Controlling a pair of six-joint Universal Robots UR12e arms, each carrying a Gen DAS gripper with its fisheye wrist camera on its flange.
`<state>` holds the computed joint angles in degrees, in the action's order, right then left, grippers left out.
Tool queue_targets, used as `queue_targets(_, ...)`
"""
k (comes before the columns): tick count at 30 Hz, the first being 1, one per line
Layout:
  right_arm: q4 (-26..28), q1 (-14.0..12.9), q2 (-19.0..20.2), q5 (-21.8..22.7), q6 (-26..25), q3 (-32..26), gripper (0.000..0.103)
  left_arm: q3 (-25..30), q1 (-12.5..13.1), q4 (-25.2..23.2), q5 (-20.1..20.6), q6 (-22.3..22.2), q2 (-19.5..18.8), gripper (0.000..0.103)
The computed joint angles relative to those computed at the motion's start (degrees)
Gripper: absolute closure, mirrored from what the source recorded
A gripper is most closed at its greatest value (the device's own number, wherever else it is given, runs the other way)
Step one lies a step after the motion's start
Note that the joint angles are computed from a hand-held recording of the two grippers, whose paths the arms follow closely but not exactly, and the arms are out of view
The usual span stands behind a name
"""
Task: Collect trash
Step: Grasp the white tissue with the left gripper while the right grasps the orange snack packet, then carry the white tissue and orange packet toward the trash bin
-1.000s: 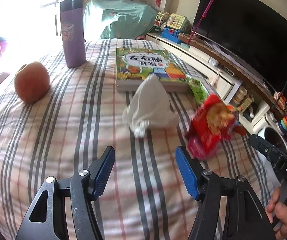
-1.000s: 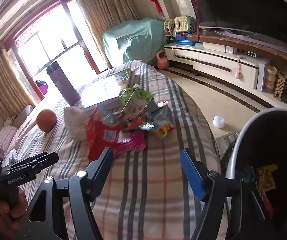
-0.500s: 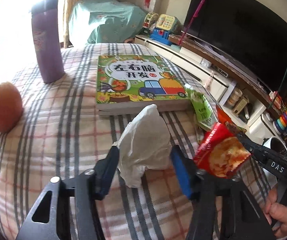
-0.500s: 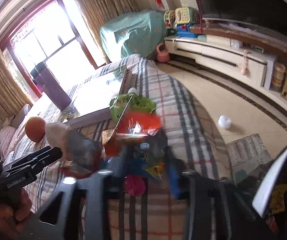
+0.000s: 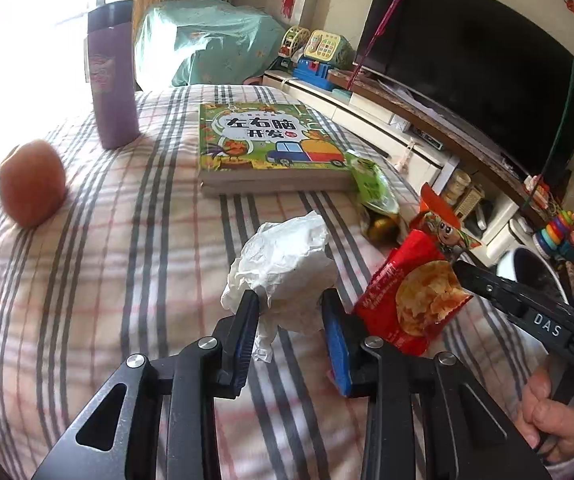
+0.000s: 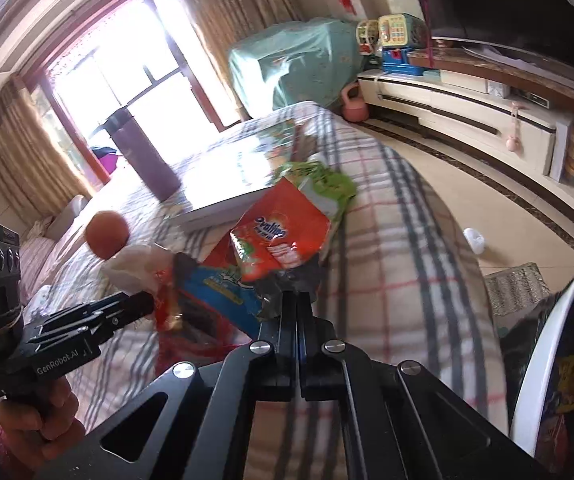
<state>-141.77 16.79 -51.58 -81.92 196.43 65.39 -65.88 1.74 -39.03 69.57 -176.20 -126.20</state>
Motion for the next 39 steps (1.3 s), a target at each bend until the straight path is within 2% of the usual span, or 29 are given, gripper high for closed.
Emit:
queue_targets(8,-2.6,1.2,-4.0,1.6,-0.9,5.1,0.103,-10.0,1.8,4.5,-3.0,-0.4,7.0,0.072)
queue_targets(19,-5.8,1.5,-9.4,-1.1,0.6,12.6,0.103,-18.3,3.2,6.2,-5.9,1.3,13.3,0.072)
queue_targets(30,-8.4,0.5,-13.9,-4.0,3.7,19.0,0.103,-19.6,1.8,4.7,-9.5,4.8,14.8,0.072)
queue_targets(31,-8.8,0.3,-14.4,-4.4,4.0,19.5,0.103,-19.6,1.8,4.5,-11.5,6.2,14.8,0.072)
queue_targets(39,-10.8,-0.9,-17.1,-7.1,5.7,22.7,0.103,-18.1,-0.1,3.5,-13.0,8.8,14.1,0.072)
